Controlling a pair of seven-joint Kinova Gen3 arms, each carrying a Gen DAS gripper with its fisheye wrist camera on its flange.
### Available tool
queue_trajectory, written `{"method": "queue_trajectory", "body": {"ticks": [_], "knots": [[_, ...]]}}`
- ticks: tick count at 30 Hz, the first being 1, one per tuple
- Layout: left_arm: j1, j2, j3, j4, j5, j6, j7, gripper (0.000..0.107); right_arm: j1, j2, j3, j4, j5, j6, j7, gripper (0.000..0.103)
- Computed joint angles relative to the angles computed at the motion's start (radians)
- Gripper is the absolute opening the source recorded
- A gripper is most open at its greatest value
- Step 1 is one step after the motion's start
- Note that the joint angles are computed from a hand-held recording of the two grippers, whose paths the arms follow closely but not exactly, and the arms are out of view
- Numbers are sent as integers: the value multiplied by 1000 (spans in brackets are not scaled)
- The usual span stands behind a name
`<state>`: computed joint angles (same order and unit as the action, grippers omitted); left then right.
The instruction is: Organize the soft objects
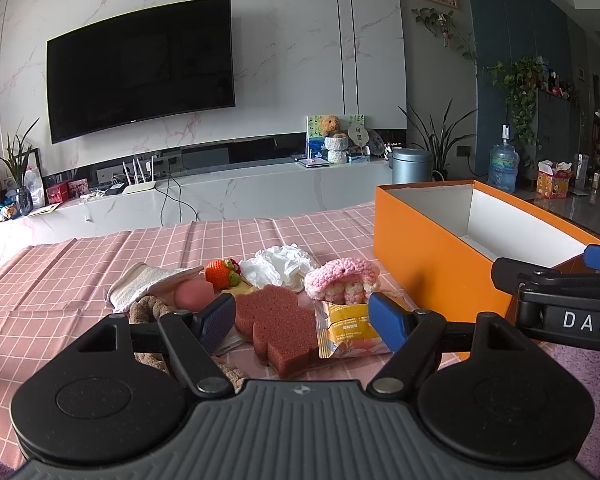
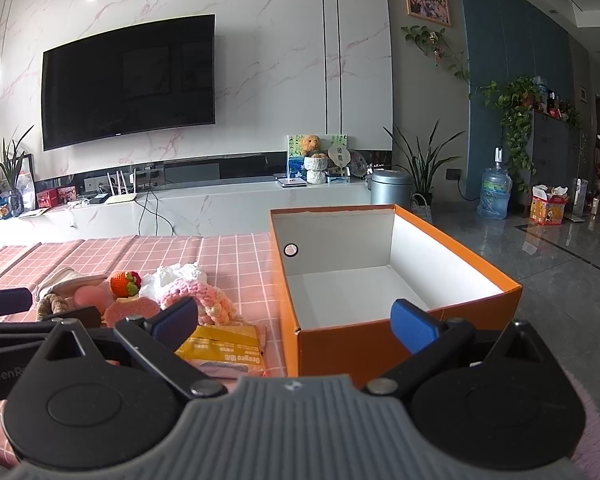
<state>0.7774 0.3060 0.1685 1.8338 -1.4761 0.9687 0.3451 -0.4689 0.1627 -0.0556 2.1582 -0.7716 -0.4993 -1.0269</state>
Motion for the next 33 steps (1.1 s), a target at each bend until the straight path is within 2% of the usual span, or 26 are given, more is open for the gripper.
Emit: {"method": "queue_trajectory", "body": {"ticks": [33], "knots": [[3, 4, -4, -6, 22, -9, -16, 89, 1, -2, 2, 3, -3, 11, -2, 101]]}}
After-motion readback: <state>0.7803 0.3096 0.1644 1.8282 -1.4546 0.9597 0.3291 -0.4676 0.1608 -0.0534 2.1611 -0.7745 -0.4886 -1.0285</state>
